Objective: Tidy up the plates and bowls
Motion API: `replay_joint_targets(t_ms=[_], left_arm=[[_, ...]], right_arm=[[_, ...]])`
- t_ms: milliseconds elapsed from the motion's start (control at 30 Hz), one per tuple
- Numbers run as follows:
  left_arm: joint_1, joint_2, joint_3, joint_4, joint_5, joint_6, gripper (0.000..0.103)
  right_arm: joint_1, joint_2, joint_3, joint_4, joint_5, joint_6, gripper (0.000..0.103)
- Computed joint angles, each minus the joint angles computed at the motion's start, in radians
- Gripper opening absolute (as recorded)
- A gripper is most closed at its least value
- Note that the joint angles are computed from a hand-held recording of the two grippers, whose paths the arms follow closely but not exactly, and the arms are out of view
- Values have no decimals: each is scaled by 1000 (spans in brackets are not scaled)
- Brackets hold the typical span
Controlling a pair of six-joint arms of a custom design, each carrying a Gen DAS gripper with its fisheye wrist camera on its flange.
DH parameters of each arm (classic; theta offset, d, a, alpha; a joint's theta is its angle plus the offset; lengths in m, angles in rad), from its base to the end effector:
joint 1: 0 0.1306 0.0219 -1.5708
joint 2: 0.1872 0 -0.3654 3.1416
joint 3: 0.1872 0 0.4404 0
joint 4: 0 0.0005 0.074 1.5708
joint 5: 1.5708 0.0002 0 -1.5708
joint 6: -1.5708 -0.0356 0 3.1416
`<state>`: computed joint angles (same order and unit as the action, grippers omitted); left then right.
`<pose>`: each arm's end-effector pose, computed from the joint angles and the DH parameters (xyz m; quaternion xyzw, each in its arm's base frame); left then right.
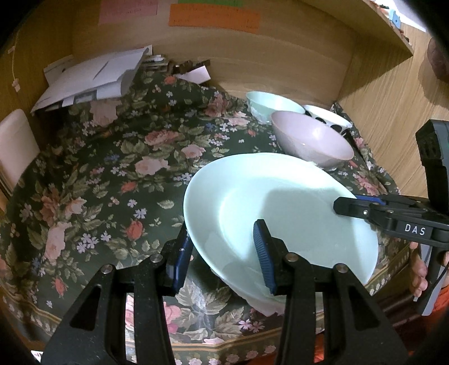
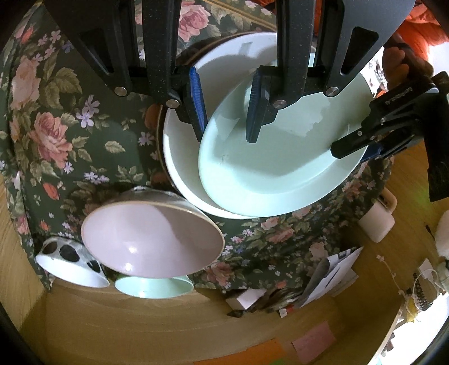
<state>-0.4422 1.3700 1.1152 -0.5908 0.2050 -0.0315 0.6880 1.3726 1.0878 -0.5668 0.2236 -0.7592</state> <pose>0.4623 -0.2275 0.3034 0.2535 0.8956 -0.1656 0.3259 0.4009 0.3186 0.2903 0.0724 0.9282 0.1533 0.3312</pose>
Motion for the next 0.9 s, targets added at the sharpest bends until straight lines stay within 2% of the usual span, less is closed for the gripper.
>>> replay_joint_targets(t_ms=[300,567,733,900], left_arm=[[-3,23,5,1,-14,-6,43],[-10,39,17,-17,-3,-9,44],[-22,42,17,-18,-30,-30,44],[-32,28,5,7,-58,-57,51]], right_arm=[[7,19,15,-20,15,-3,26],[6,-11,-19,1,14,-20,25],[13,-22,-23,-14,42,-8,26],[14,-28,-24,-22,42,3,26]])
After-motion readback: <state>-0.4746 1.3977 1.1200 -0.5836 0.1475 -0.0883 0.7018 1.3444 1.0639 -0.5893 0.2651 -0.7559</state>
